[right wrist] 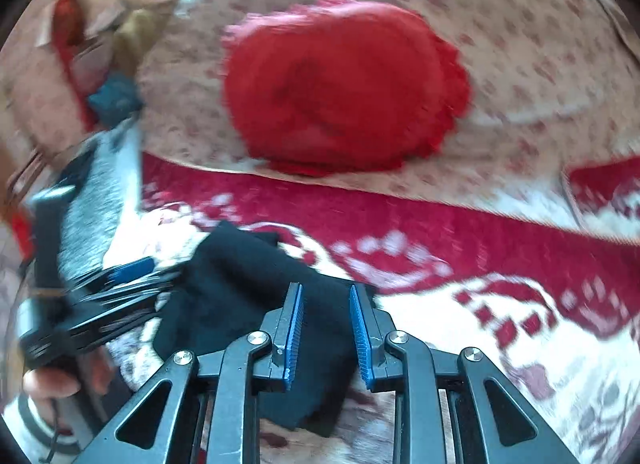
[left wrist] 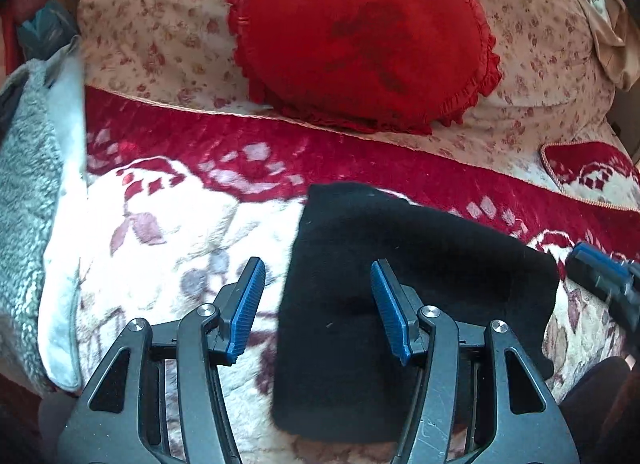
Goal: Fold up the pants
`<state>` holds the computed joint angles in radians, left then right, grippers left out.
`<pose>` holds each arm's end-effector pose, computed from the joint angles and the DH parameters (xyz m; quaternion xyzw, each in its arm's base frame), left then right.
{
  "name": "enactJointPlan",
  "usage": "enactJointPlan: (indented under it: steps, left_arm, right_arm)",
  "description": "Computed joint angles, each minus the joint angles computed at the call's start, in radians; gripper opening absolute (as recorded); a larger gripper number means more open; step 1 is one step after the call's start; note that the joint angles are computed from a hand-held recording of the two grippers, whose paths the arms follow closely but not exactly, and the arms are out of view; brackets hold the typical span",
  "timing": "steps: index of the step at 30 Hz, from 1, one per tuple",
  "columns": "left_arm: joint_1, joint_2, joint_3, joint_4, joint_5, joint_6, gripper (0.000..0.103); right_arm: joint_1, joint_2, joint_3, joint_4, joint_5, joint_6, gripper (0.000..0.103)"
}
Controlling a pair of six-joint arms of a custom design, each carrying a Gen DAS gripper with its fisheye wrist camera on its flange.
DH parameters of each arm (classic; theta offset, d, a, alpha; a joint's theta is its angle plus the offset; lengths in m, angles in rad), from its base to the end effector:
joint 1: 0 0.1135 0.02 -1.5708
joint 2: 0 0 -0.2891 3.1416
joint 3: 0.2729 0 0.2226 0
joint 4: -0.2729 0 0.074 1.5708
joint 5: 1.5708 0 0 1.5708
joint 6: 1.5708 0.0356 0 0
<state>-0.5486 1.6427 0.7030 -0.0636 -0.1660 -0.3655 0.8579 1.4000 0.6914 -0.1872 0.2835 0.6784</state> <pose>0.2371 -0.1380 0.1722 0.0644 0.9548 -0.0517 0.2855 0.1647 0.1752 0.2200 -0.0371 0.9346 0.1319 0.3284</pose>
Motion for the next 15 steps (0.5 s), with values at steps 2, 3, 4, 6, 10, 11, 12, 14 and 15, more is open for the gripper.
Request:
enactJointPlan:
  steps: [2,3,4,6,10,11,12,14,15]
  left_arm:
    - [-0.016,0.057,0.028,0.003,-0.014,0.007,0.055]
    - [-0.019,0.078,0.036,0.007,-0.017,0.007,0.055]
    - [-0.019,0.094,0.041,0.014,-0.016,0.005,0.055]
    - [-0.019,0.114,0.053,0.023,-0.017,0.003,0.062]
    - [-0.004,0.149,0.075,0.036,-0.01,-0.009,0.068]
    - [0.0,0.148,0.073,0.037,-0.002,-0.018,0.068]
    - [0.0,0.145,0.072,0.035,-0.002,-0.022,0.068]
    - [-0.012,0.132,0.066,0.027,-0.02,-0.021,0.068]
    - [-0.017,0.122,0.063,0.019,-0.027,-0.022,0.068]
  right_arm:
    - [0.0,0.066,0.016,0.05,-0.047,-0.034,0.022]
    - [0.005,0.11,0.025,0.065,-0.047,-0.041,0.022]
    - [0.007,0.164,0.038,0.072,-0.036,-0.043,0.022]
    - [-0.018,0.265,0.06,0.094,-0.026,-0.04,0.022]
    - [-0.073,0.327,0.021,0.214,-0.055,-0.054,0.02]
    - [-0.082,0.33,0.028,0.208,-0.065,-0.06,0.02]
    - [-0.089,0.328,0.036,0.195,-0.074,-0.066,0.02]
    - [-0.095,0.324,0.056,0.165,-0.09,-0.067,0.02]
    - [-0.091,0.318,0.062,0.15,-0.091,-0.063,0.02]
